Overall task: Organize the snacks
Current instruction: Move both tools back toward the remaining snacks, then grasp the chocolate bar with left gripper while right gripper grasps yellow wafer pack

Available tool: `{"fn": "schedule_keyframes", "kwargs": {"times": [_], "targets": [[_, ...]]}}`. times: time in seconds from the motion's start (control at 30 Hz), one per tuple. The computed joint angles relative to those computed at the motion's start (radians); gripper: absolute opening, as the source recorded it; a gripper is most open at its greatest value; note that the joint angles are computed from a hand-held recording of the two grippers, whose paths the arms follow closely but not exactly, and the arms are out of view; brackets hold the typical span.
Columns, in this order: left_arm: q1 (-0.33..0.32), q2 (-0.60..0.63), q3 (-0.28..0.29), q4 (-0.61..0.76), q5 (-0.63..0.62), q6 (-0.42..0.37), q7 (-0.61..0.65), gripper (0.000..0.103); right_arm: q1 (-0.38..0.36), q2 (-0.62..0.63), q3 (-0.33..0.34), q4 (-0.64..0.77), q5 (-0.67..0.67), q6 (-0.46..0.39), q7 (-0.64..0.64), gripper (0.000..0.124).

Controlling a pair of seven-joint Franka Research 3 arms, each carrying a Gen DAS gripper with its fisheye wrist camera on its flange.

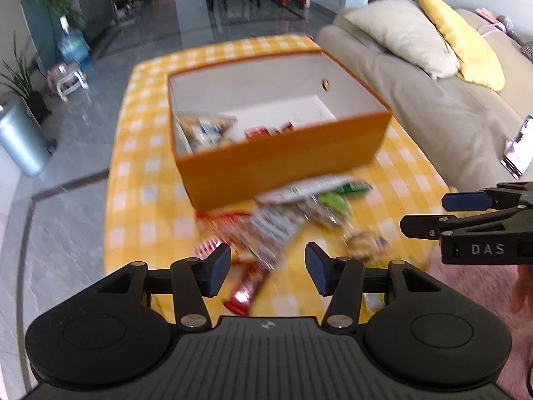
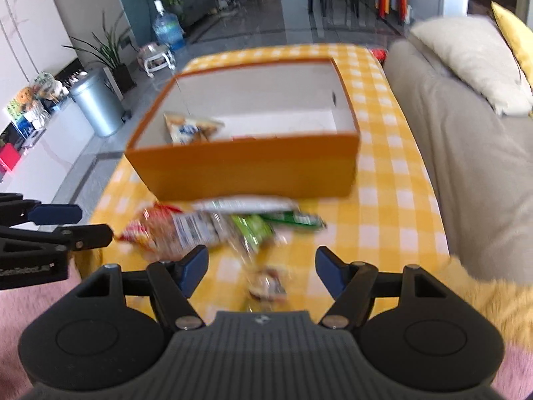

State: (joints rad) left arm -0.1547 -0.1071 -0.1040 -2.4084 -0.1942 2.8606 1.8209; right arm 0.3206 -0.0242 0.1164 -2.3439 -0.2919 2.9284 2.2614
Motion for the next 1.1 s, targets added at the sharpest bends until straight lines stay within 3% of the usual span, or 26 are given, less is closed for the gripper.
{"fn": "schedule_keyframes", "kwargs": {"times": [0.17, 0.37, 0.57, 0.63, 0.73, 0.97, 1.1], "targets": [[-0.020, -0.010, 0.009, -0.017, -0.076, -0.061, 0.051, 0.061, 0.002, -0.027, 0.002, -0.060, 0.108, -0.046, -0.046, 0.069], [0.020, 0.035, -0.012, 0.029, 0.032, -0.134, -0.032, 0.066, 0.023, -0.006, 0.000, -0.064, 0.331, -0.097, -0.159, 0.069], [0.057, 0.101, -0.026, 0.088, 0.138, -0.158, -0.040, 0.067, 0.043, 0.062, 0.001, 0.003, 0.434, -0.134, -0.214, 0.073], [0.066, 0.124, -0.031, 0.111, 0.157, -0.188, -0.052, 0.067, 0.052, 0.089, -0.005, 0.037, 0.422, -0.183, -0.153, 0.081], [0.076, 0.152, -0.040, 0.129, 0.169, -0.199, -0.059, 0.067, 0.058, 0.129, -0.007, 0.072, 0.466, -0.229, -0.142, 0.081], [0.087, 0.231, -0.053, 0.188, 0.249, -0.224, -0.114, 0.067, 0.098, 0.210, -0.038, 0.144, 0.343, -0.269, -0.040, 0.082], [0.067, 0.276, -0.044, 0.227, 0.386, -0.251, -0.203, 0.067, 0.116, 0.247, -0.047, 0.181, 0.298, -0.296, -0.033, 0.082]]}}
